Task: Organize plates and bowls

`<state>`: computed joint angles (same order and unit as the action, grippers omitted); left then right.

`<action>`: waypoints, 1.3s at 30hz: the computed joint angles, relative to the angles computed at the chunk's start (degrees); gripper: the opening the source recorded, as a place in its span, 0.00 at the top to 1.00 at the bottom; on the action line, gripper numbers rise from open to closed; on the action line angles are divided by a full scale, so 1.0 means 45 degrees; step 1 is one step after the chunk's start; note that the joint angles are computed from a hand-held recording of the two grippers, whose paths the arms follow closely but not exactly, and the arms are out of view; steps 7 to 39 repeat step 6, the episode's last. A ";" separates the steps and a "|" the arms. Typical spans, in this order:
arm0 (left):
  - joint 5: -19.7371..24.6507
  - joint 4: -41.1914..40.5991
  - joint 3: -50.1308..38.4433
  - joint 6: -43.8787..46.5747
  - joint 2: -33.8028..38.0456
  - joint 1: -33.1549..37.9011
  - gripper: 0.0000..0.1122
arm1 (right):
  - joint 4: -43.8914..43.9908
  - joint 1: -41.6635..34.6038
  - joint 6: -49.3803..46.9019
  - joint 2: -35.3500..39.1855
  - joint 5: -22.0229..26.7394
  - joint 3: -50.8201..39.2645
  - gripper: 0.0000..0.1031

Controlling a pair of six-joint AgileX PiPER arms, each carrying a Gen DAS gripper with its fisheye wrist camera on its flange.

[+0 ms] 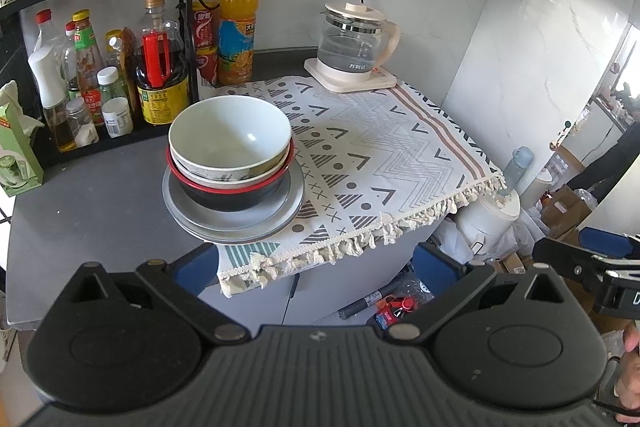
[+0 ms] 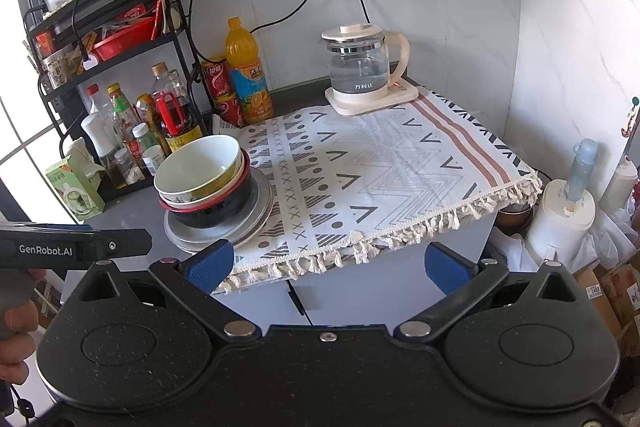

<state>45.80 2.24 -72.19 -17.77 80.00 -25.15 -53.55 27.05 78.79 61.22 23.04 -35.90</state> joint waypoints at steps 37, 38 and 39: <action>-0.0050 -0.0308 0.0019 0.0303 0.0095 0.0202 0.09 | 0.0547 -0.0346 -0.0362 0.0094 -0.0409 0.0009 0.01; -0.0050 -0.0308 0.0019 0.0303 0.0095 0.0202 0.09 | 0.0547 -0.0346 -0.0362 0.0094 -0.0409 0.0009 0.01; -0.0050 -0.0308 0.0019 0.0303 0.0095 0.0202 0.09 | 0.0547 -0.0346 -0.0362 0.0094 -0.0409 0.0009 0.01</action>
